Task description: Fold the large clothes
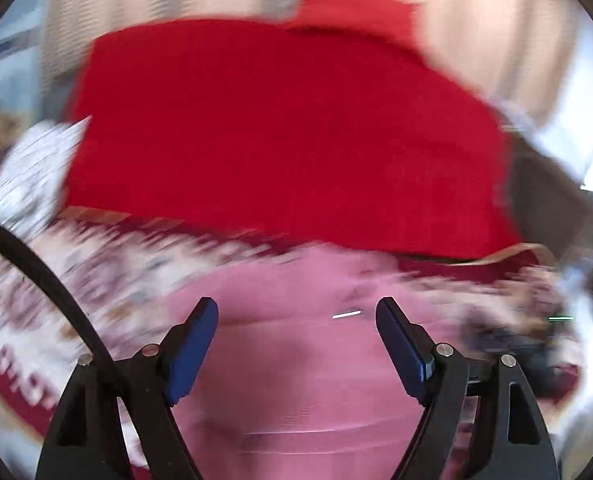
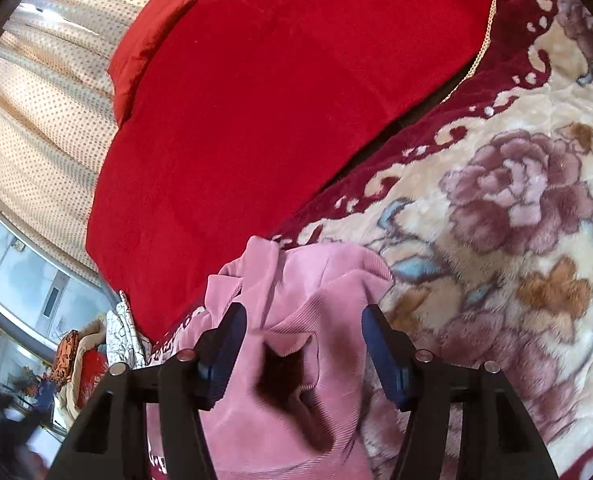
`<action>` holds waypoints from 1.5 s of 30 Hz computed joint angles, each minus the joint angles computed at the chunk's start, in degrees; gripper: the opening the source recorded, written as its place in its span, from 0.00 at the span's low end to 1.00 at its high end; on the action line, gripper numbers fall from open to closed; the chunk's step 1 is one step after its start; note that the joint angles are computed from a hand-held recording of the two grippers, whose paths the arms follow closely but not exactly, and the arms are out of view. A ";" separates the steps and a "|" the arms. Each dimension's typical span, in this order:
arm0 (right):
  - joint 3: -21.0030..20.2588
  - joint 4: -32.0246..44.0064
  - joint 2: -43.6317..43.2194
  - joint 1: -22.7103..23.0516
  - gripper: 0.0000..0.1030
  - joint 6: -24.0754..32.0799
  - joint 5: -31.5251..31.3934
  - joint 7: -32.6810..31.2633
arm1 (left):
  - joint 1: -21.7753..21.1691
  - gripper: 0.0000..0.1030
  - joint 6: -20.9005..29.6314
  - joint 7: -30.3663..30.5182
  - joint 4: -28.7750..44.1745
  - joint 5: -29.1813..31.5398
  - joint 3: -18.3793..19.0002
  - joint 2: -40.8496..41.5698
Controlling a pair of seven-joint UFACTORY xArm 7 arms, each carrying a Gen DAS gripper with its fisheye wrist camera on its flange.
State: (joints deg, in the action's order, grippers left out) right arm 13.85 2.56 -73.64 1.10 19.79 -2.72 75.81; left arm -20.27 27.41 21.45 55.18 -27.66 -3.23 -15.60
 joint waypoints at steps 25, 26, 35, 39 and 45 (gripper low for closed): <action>9.54 14.09 21.17 -7.22 0.56 -5.26 -12.53 -7.58 | 5.41 0.83 -8.04 -23.75 3.62 29.69 -4.25 18.07; 8.27 14.58 23.47 -5.85 0.56 -6.00 -12.06 -8.83 | 4.26 0.83 -4.26 -27.18 6.28 33.82 -3.39 20.71; 0.31 15.95 32.35 2.69 0.54 -4.13 -4.75 -15.09 | 3.33 0.87 -5.38 -29.59 3.69 38.34 -3.71 19.47; 3.25 14.26 27.26 2.61 0.54 -2.74 -5.20 -14.40 | 3.76 0.87 -12.23 -31.24 -3.68 42.49 -4.52 12.53; 4.65 15.43 27.98 6.30 0.54 1.72 -4.38 -14.21 | 4.41 0.88 -6.27 -32.81 -5.29 45.12 -6.80 12.37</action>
